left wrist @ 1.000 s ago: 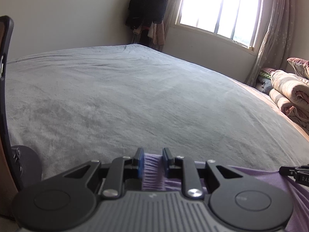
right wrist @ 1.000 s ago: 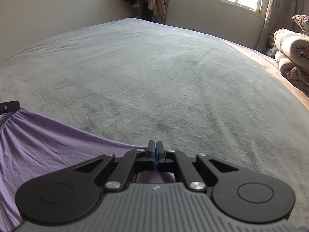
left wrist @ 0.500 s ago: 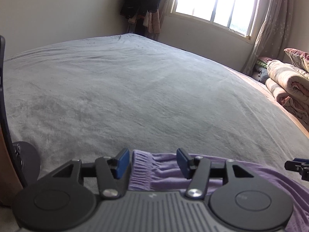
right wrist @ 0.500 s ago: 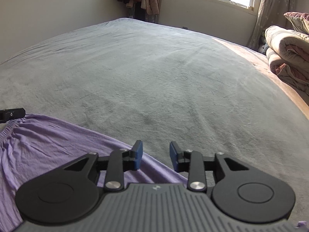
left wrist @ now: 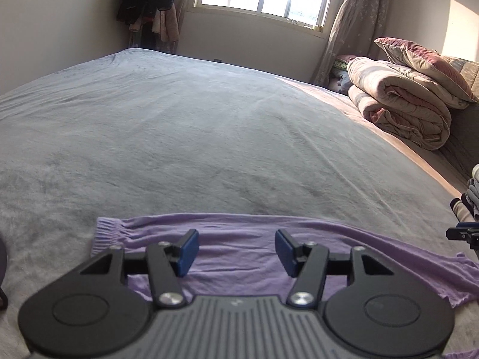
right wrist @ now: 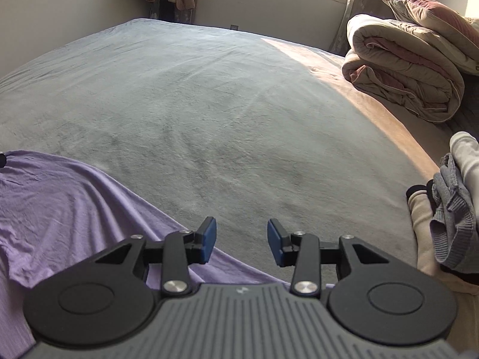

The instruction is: Fold clothes

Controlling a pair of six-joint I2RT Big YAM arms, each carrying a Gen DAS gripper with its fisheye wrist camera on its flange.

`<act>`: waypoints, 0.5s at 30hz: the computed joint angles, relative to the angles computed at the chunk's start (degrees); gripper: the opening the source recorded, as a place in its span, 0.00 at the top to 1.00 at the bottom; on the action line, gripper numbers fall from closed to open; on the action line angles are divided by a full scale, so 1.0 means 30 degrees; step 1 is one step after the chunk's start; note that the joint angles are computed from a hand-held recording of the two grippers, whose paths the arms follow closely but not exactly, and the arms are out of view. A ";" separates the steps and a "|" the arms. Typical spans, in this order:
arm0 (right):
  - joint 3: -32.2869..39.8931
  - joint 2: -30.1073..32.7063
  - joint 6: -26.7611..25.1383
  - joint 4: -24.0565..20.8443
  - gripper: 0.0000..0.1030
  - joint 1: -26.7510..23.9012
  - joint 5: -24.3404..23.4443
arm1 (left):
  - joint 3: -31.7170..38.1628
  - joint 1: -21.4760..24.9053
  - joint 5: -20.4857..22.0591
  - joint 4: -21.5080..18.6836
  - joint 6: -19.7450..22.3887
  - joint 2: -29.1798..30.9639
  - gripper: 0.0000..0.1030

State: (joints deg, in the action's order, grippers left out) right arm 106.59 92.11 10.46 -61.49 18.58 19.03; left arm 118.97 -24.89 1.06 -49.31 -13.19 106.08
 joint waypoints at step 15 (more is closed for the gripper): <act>-0.1346 0.0149 -0.0471 -0.0162 0.80 -0.0713 -0.2138 | -0.0647 -0.1375 0.3691 0.0114 0.2000 0.0589 0.61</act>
